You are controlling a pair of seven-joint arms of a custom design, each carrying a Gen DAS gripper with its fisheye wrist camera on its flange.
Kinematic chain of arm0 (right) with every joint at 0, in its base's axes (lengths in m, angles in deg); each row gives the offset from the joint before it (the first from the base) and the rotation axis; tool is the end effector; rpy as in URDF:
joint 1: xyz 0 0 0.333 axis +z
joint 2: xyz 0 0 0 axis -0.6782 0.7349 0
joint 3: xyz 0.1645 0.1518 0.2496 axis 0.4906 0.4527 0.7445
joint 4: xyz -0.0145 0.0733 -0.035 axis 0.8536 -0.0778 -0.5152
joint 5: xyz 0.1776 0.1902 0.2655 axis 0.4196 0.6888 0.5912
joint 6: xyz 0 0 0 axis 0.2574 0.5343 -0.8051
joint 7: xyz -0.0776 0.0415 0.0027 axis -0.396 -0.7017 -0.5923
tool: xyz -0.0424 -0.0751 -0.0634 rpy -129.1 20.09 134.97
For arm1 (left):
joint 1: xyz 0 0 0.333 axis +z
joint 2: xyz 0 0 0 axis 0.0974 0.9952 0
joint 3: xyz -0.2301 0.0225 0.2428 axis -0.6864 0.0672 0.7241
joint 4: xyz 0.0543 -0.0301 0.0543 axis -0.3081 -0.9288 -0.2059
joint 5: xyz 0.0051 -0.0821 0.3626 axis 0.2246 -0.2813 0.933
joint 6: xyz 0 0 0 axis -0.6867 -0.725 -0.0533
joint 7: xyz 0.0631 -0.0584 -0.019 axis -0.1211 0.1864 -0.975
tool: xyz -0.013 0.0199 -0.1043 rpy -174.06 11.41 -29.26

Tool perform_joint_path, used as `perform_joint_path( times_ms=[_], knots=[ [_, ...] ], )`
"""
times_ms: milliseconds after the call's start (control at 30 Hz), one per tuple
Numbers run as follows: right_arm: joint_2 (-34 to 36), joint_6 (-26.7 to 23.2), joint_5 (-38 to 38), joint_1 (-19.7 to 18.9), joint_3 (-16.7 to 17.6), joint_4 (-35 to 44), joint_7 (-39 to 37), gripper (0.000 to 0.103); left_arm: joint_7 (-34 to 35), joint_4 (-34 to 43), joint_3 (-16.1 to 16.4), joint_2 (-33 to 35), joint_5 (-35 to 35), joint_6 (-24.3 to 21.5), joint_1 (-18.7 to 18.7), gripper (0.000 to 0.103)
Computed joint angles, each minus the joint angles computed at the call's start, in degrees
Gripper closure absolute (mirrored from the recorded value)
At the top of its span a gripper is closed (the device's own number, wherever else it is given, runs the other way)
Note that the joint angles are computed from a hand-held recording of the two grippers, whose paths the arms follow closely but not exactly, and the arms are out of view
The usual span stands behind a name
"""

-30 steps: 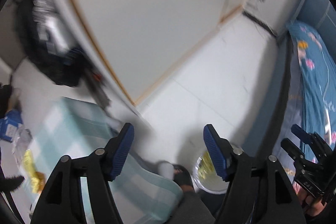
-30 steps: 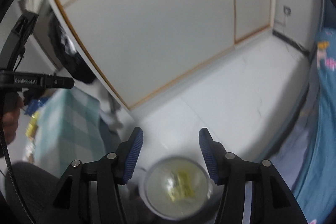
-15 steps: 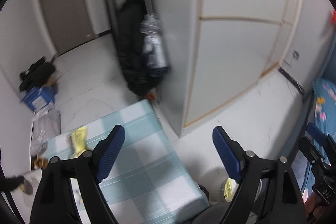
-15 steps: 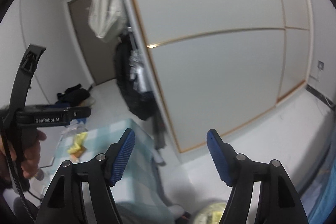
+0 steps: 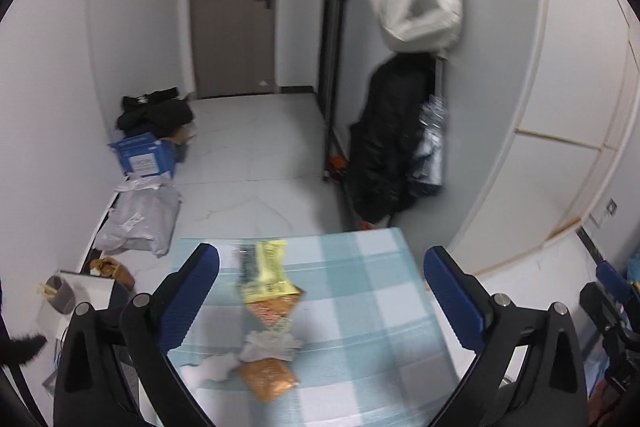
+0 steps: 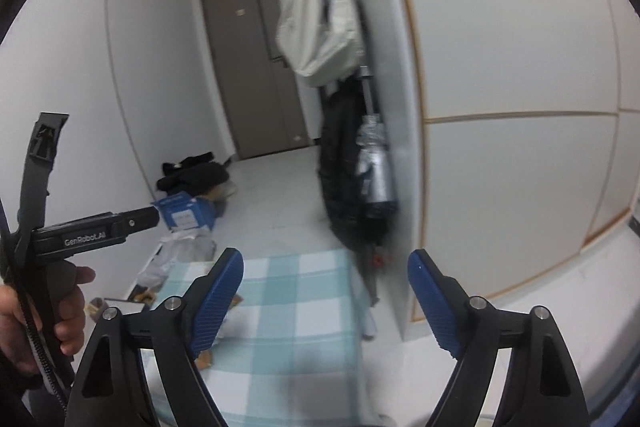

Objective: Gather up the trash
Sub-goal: 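Swing both tools back over the table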

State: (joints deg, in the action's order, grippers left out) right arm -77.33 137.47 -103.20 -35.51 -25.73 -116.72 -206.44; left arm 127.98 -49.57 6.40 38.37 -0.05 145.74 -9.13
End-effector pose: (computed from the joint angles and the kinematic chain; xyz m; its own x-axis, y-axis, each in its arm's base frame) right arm 0.3167 0.2425 0.6347 -0.4010 -0.8932 -0.2035 -0.3248 0.3463 -0.8801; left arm 0.5100 -0.2351 0.6603 -0.5697 -0.8166 0.0930 -0.5394 0.2861 -0.7920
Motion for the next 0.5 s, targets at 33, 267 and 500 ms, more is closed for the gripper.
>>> perform_joint_path(
  times_ms=[33, 267, 500],
  knots=[
    [1.6, 0.7, -0.6, -0.3, 0.4, 1.1, 0.0, 0.018, 0.0, -0.3, 0.2, 0.1, -0.6, 0.7, 0.1, 0.002],
    [11.0, 4.9, -7.2, 0.5, 0.7, 6.9, 2.3, 0.014, 5.5, -4.8, 2.4, -0.4, -7.4, 11.1, 0.4, 0.002],
    [20.8, 7.3, -11.4, 4.4, -2.4, 12.3, 2.8, 0.004, 9.9, -5.3, 3.8, 2.2, -14.0, 11.9, 2.6, 0.002]
  ],
)
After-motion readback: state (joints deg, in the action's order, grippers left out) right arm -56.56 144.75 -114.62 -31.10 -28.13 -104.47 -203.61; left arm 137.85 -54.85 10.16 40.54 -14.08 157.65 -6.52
